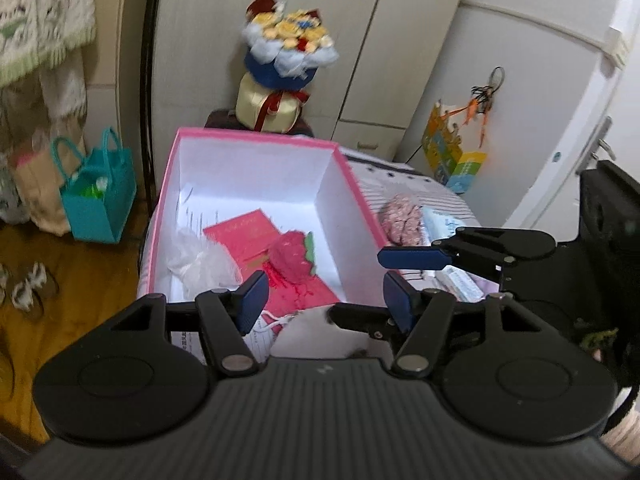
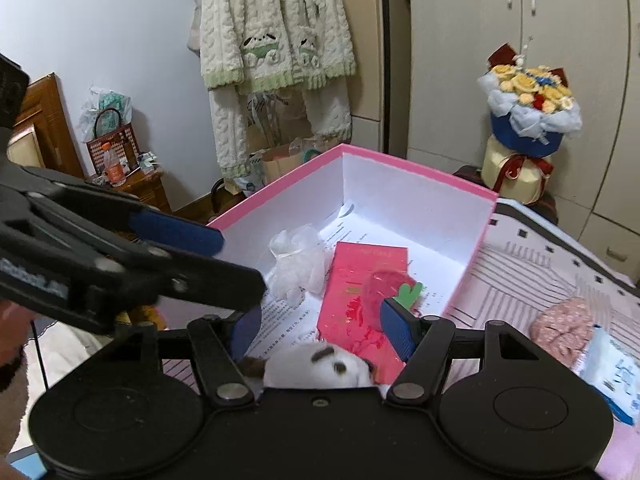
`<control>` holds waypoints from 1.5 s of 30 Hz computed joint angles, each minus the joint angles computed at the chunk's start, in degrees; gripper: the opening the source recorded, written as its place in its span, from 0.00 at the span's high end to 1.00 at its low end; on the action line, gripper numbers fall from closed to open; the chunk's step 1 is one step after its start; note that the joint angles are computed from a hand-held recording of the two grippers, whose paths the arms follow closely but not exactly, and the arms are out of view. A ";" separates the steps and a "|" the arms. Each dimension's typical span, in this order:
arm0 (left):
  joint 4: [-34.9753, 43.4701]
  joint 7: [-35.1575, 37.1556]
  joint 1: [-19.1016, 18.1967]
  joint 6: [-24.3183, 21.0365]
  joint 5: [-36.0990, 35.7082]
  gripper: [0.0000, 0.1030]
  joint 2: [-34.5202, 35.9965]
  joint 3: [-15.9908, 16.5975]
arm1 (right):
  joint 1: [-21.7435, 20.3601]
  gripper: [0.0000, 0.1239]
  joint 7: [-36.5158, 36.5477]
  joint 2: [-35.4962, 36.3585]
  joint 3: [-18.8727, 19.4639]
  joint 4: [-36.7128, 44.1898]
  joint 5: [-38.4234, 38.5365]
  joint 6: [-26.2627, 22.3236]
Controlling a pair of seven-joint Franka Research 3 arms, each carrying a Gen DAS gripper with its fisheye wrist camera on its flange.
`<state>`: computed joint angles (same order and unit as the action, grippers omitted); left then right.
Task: Organize soft objects
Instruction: 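Open both grippers to drop the panda plush into the pink box, then move both grippers back to the small items on the bed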
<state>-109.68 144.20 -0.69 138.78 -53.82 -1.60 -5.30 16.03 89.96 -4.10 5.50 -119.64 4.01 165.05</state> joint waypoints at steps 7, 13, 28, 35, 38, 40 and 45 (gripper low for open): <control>-6.17 5.68 -2.03 0.72 -2.52 0.37 -7.63 1.82 | -1.15 0.42 3.02 -6.26 1.04 -5.13 -2.65 0.61; -9.99 7.63 -4.63 0.01 -2.38 0.35 -12.80 4.24 | -1.99 0.42 1.74 -12.03 1.79 -9.28 -1.34 0.71; -15.86 17.48 -12.48 -2.19 -6.88 0.25 -17.69 6.58 | -4.59 0.35 -4.86 -33.46 -2.61 -26.98 8.01 1.38; -14.39 19.70 -13.51 -4.96 -9.17 0.25 -13.35 3.52 | -10.34 0.35 -3.58 -39.75 -2.43 -35.59 10.29 5.54; -13.33 18.94 -13.53 -4.05 -9.27 0.25 -11.16 1.57 | -11.38 0.35 -3.80 -40.28 -3.03 -38.29 11.04 8.68; -12.90 18.96 -13.78 -2.28 -10.01 0.25 -9.80 0.29 | -12.83 0.35 -3.97 -39.65 -2.57 -39.75 10.98 11.62; -11.86 19.67 -14.82 4.53 -12.49 0.25 -6.12 -2.72 | -16.66 0.35 -4.08 -35.78 -1.62 -41.32 10.90 16.78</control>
